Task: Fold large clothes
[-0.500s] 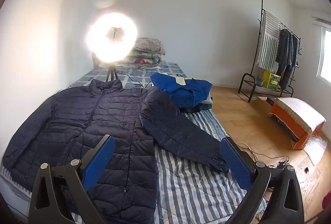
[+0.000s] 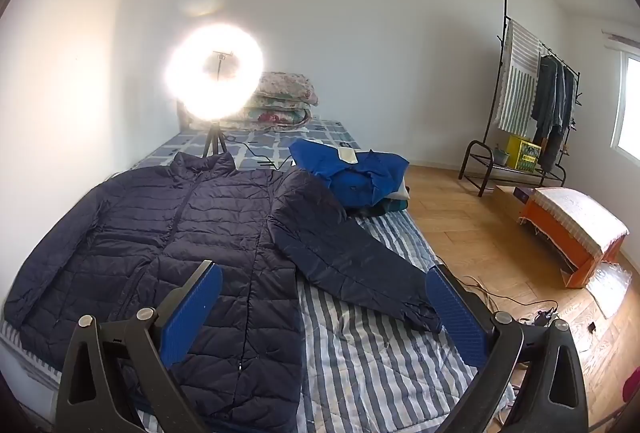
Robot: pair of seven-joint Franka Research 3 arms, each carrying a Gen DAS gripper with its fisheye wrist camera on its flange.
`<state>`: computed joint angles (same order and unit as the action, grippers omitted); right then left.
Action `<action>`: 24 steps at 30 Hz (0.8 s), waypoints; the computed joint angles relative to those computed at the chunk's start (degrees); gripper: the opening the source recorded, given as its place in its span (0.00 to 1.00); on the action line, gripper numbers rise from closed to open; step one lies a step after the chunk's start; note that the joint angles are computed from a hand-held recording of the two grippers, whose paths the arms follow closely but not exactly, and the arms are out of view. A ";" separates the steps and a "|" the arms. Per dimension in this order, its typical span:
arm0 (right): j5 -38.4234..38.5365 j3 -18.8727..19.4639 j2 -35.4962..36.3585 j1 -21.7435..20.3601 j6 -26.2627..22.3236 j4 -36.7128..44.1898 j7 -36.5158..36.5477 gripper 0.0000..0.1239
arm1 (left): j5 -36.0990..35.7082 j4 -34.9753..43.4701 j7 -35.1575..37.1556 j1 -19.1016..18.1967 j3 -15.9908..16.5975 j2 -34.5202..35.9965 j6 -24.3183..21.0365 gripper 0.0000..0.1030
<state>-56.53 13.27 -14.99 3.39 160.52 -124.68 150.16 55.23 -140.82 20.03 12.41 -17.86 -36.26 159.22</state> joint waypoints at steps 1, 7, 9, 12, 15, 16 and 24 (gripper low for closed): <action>-0.01 -0.01 0.00 0.01 0.00 0.00 0.00 0.83 | 0.01 0.05 -0.01 -0.03 0.04 -0.10 -0.01 1.00; -0.89 0.04 0.01 -0.50 0.88 -0.14 0.87 0.83 | 0.24 0.65 -0.05 0.31 0.02 0.02 -0.40 1.00; -0.85 0.05 -0.01 -0.40 0.91 -0.15 0.79 0.83 | 0.38 1.06 -0.02 0.35 0.06 0.17 -0.53 1.00; -1.18 0.20 0.19 -0.26 0.76 -0.03 1.00 0.83 | 0.70 1.03 -0.26 0.37 0.14 0.09 -0.42 1.00; -1.39 0.12 0.20 -0.14 0.78 -0.05 1.16 0.83 | 0.89 0.99 -0.44 0.36 0.00 -0.10 -0.68 1.00; -1.58 0.13 0.22 -0.15 0.76 -0.03 1.32 0.83 | 1.07 0.90 -0.61 0.43 -0.04 -0.21 -0.66 1.00; -0.73 -0.14 0.35 0.35 0.48 0.17 0.54 0.83 | 1.84 0.96 -1.33 0.53 -0.20 -0.28 -0.87 1.00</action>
